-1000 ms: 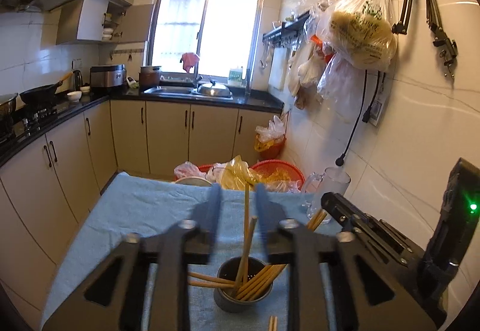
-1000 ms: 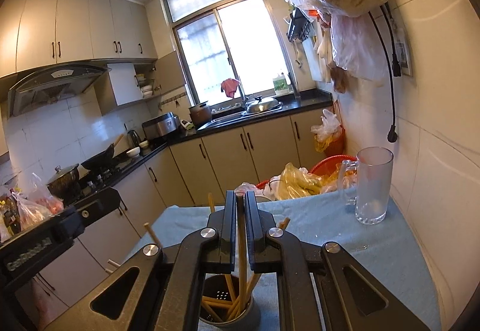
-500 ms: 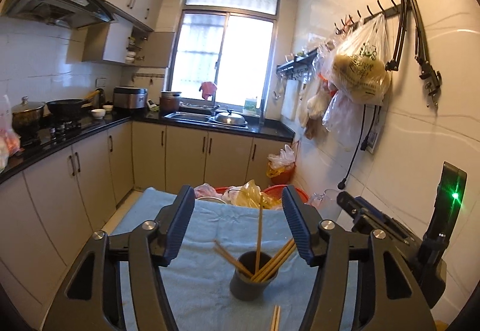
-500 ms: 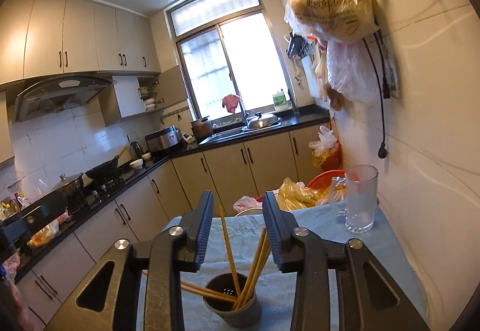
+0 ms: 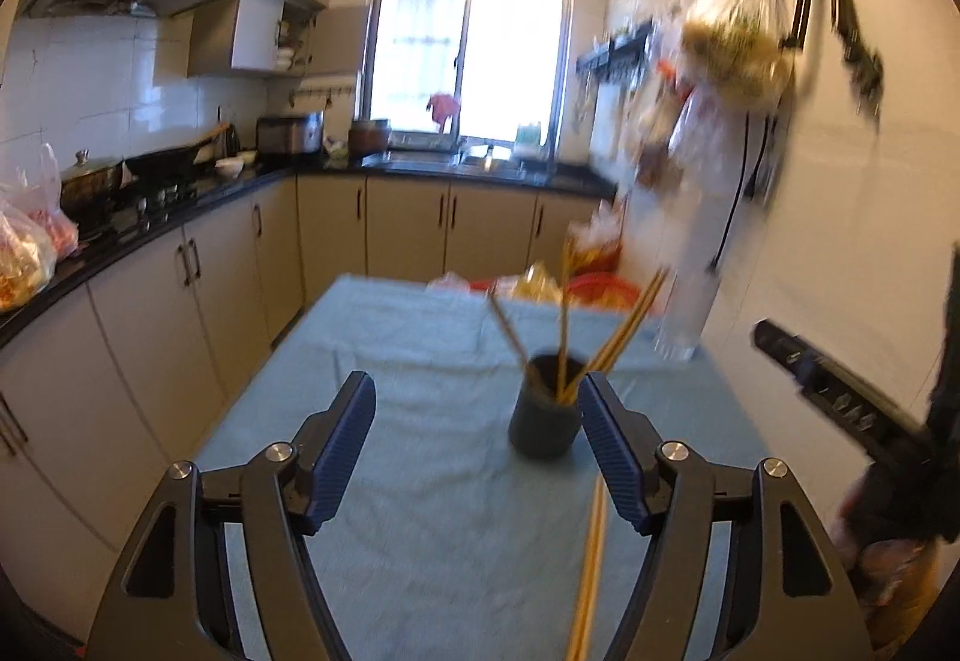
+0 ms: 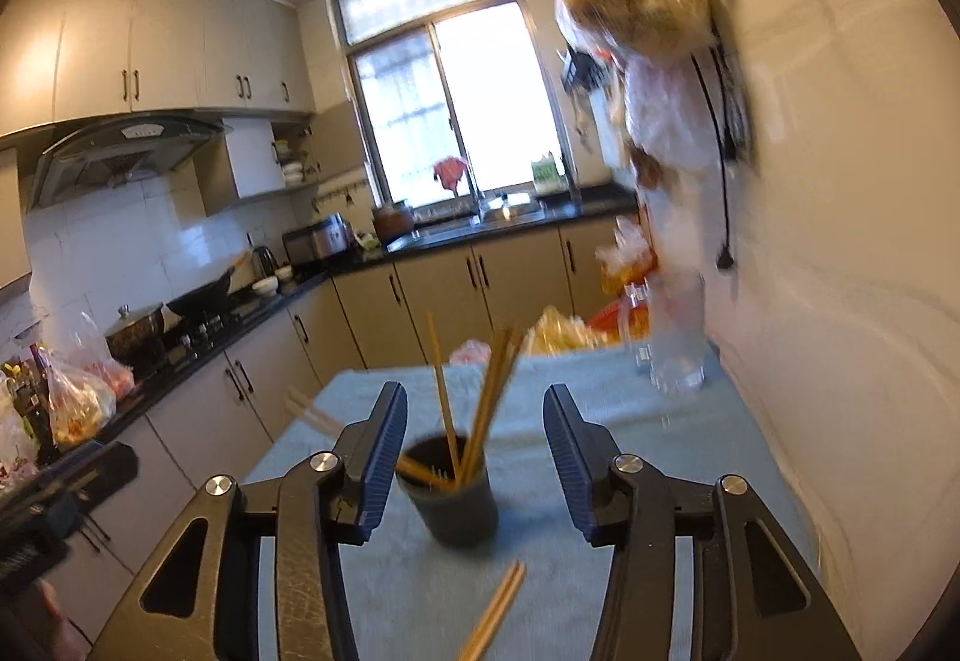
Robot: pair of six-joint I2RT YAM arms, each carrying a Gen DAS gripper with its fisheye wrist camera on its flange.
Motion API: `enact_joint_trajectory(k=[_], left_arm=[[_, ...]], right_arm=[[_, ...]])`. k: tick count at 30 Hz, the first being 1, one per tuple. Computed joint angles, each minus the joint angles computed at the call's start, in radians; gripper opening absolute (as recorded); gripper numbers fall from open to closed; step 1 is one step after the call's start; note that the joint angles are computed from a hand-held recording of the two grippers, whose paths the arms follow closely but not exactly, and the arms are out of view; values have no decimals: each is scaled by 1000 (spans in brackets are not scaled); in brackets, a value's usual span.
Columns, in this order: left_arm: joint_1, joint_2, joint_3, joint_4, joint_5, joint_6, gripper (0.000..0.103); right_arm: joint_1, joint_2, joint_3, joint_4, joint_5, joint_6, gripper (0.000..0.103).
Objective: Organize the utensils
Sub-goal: 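Move both tools back over the last chopsticks on the towel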
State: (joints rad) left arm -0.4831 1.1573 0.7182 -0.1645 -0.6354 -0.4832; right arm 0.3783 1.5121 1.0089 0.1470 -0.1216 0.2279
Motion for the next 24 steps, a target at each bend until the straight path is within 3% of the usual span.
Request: enact_joint_trajectory(k=[8, 15, 21, 23, 24], left_arm=[[21, 76, -53, -38, 45, -47, 69], [49, 107, -81, -28, 76, -67, 69], [99, 99, -110, -8, 117, -63, 69], [126, 93, -124, -3, 141, -69, 69], [140, 89, -132, 2, 153, -70, 69]], right_arm=[[-26, 2, -130, -29, -7, 50, 52], [-27, 118, -119, -85, -30, 98, 52], [41, 219, -87, -136, -14, 55, 52], [69, 249, -79, -146, -20, 23, 43], [83, 263, -76, -146, -25, 10, 31]])
